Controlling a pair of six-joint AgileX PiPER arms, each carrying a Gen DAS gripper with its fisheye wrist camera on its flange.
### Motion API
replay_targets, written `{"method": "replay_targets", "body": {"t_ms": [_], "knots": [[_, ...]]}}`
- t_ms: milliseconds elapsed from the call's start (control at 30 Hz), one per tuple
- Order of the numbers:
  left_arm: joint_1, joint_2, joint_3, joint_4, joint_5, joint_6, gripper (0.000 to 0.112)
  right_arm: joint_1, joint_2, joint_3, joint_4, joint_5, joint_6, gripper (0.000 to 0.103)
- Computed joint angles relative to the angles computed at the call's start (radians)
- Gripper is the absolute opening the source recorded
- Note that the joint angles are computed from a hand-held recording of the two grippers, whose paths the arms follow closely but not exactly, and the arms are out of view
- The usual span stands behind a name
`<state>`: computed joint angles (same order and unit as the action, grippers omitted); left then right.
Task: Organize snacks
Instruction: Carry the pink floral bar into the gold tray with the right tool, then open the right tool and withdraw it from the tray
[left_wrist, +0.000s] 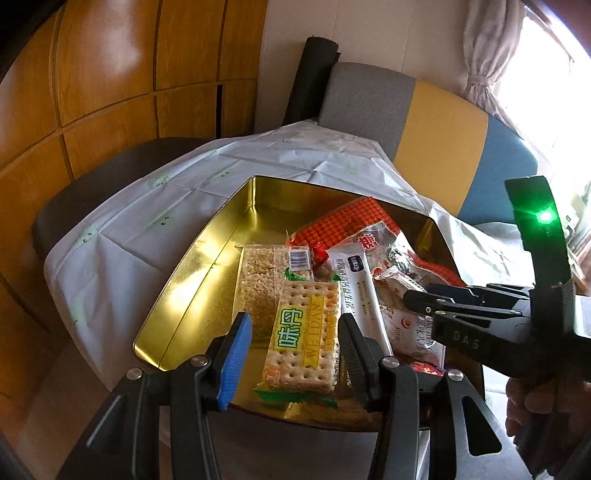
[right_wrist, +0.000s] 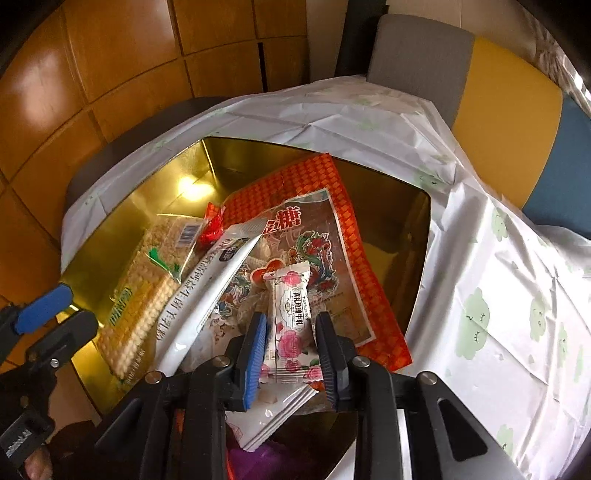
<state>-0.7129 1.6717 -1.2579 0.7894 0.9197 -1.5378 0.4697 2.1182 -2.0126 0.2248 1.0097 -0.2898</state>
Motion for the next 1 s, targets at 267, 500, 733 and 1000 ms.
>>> {"method": "replay_targets", "body": {"t_ms": [267,500,733,1000], "knots": [[-0.034,0.001,-0.021,0.024,0.036,-0.005,0.054,0.006,-0.069,0.092,-0.007,-0.061,0.012,0.031],[-0.072,-0.002,-0.033,0.052,0.080,-0.017,0.056,0.009,-0.240,0.334,-0.037,-0.235,0.090,0.036],[-0.142,0.000,-0.045,0.109,0.152,-0.060,0.060,0.009,-0.394,0.542,-0.147,-0.368,0.271,0.037],[-0.210,0.011,-0.051,0.137,0.187,-0.104,0.068,0.021,-0.540,0.755,-0.289,-0.472,0.476,0.037]]}}
